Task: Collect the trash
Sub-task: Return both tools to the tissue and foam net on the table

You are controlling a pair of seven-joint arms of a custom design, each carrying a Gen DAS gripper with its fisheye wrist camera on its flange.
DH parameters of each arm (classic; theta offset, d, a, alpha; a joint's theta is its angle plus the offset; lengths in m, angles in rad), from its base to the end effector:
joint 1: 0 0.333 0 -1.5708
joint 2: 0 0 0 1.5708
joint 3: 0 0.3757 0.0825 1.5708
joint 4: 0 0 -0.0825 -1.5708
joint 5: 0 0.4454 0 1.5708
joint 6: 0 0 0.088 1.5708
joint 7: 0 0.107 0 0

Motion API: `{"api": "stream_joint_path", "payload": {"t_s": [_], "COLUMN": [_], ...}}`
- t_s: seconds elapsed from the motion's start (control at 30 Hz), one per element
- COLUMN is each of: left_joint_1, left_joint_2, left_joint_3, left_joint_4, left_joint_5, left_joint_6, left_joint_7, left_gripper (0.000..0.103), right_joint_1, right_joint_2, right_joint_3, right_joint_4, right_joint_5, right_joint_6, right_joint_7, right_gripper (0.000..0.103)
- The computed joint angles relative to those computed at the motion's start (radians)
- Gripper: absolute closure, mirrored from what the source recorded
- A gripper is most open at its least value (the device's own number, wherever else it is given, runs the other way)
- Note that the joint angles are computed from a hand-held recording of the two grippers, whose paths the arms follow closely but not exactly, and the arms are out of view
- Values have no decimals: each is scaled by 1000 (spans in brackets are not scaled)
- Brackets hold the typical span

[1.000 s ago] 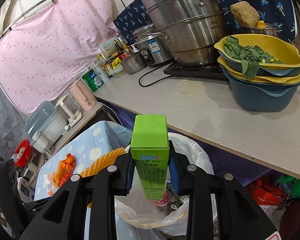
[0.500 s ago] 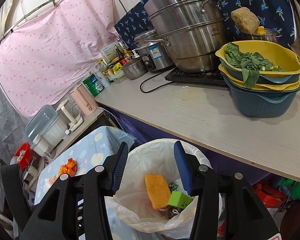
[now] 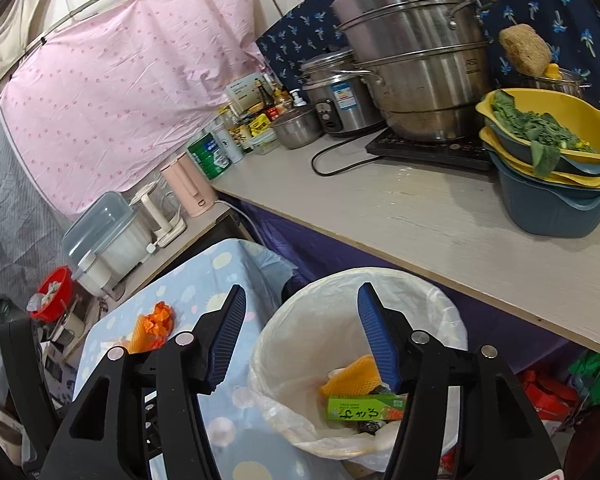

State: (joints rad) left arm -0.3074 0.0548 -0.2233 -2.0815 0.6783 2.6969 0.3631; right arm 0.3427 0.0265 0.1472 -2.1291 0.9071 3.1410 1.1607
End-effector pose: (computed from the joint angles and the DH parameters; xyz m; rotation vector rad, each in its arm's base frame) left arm 0.5514 -0.3455 0.4857 -1.9969 1.7261 -0.7860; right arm 0.5875 0.2339 0.5153 -1.5307 1.5445 -0.3317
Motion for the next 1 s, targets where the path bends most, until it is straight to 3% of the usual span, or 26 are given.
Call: {"api": "stream_joint_path", "payload": {"t_s": [0.2,0.53,1.0], "left_joint_1": [46,190,358], "left_joint_2": [-89,-292,-456], "left_joint_3": [5,-28,-31], "left_joint_4": [-96,-306,-514], "left_joint_5": [19,39,-82], "left_joint_6": [0,-42,-5], "left_joint_7": [-82,-228,-192], "left_gripper": [35,26,26], "right_joint_1": [24,61,144], "right_joint_2": [32,142,366], "right_joint_3": [24,98,132], "right_joint_4": [36,155,408], "right_joint_5": [-111,-306,-546], "right_joint_6": [-25,-91,-217], "right_joint_7": [73,183,353], "right_gripper": [43,41,41]}}
